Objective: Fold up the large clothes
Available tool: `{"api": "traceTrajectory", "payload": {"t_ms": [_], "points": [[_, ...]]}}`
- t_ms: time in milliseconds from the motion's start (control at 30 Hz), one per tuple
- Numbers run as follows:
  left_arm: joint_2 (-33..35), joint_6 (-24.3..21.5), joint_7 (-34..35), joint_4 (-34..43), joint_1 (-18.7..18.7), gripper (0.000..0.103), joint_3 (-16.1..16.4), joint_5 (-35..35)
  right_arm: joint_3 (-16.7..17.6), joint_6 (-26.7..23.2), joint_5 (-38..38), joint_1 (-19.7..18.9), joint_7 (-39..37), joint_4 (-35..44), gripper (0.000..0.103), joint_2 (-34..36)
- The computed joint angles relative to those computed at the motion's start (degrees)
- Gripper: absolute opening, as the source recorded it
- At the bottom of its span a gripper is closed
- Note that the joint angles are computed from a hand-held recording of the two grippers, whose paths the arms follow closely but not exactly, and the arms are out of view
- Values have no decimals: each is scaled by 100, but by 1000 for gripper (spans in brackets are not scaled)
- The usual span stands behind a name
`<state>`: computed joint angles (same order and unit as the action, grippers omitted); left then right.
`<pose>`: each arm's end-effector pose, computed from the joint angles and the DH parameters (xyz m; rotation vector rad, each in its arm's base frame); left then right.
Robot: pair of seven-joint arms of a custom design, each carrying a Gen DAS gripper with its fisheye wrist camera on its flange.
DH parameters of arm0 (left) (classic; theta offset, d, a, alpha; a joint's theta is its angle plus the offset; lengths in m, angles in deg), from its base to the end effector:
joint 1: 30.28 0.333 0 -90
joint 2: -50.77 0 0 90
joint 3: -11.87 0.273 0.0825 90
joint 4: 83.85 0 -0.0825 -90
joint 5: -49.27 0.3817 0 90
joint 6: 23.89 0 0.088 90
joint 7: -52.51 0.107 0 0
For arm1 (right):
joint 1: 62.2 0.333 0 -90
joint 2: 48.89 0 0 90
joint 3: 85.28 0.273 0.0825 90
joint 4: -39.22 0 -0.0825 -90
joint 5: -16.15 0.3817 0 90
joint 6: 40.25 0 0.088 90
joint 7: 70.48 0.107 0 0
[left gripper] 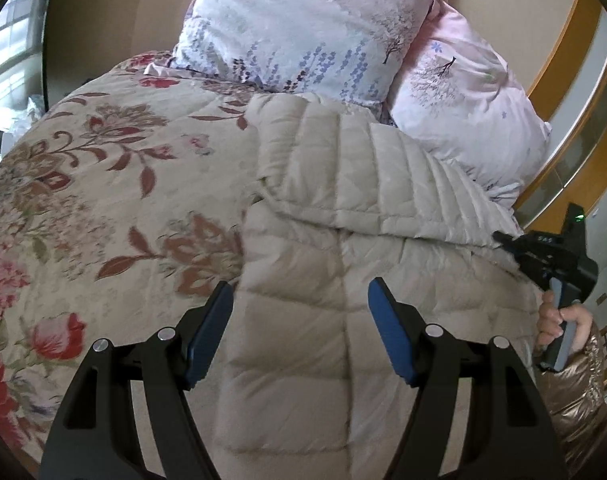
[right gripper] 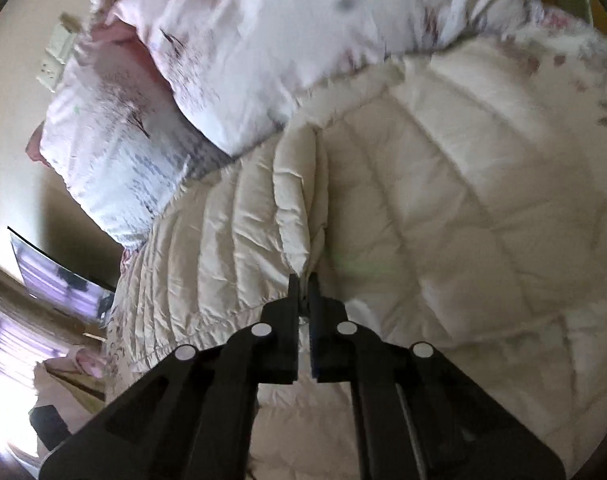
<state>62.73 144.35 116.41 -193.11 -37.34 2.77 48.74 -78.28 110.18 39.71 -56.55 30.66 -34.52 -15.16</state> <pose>0.6208 -0.1730 0.4487 -2.0419 1.6705 -1.0729 0.7340 0.1306 0.4598 -1.3720 1.8636 -0.0995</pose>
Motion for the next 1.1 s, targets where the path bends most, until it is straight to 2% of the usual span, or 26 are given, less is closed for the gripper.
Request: {"api": "traceTrajectory", "payload": {"t_ms": [67, 133, 200, 267, 333, 400, 500, 567, 733, 800, 867, 967, 1067, 1100], "points": [[-146, 10, 62, -201, 52, 70, 4, -35, -167, 184, -180, 118, 188, -370, 4, -257], [-223, 21, 212, -319, 126, 70, -51, -199, -334, -301, -528, 206, 415, -53, 6, -67], [-298, 29, 338, -430, 165, 70, -93, -339, -253, -836, -554, 107, 437, 485, 11, 264], [-405, 56, 873, -579, 310, 70, -292, -881, -120, -856, -352, -20, 273, 353, 19, 151], [-540, 84, 1515, -742, 398, 70, -448, -1477, -20, -745, -178, -134, -66, 9, 48, -135], [-698, 85, 2229, -909, 442, 70, -561, -2183, 106, -556, 178, -336, -631, -728, 64, -713], [-874, 2, 3171, -1079, 382, 70, -576, -3263, 89, -605, 727, -546, -1380, -1669, 72, -1479], [-958, -108, 3415, -1172, 275, 70, -481, -3580, -102, -637, 918, -595, -1636, -2474, 75, -2118], [-1146, -394, 3906, -1399, 49, 69, -301, -4235, -724, -625, 1008, -554, -1587, -3988, 75, -3269], [-1253, -389, 4265, -1513, -45, 69, -260, -4660, -930, -797, 1236, -578, -1773, -4445, 75, -3615], [-1411, -568, 4909, -1623, -148, 69, -190, -5468, -1113, -1044, 1372, -588, -1931, -4840, 75, -3931], [-1718, -659, 5369, -1936, -311, 69, -89, -5999, -1348, -1483, 1647, -565, -2410, -5321, 75, -4383], [-2011, -756, 5729, -2230, -474, 69, 64, -6471, -1516, -1780, 1558, -599, -2634, -5819, 76, -4919], [-2111, -779, 5874, -2334, -528, 69, 113, -6655, -1568, -1851, 1544, -602, -2668, -5900, 79, -5015]]}}
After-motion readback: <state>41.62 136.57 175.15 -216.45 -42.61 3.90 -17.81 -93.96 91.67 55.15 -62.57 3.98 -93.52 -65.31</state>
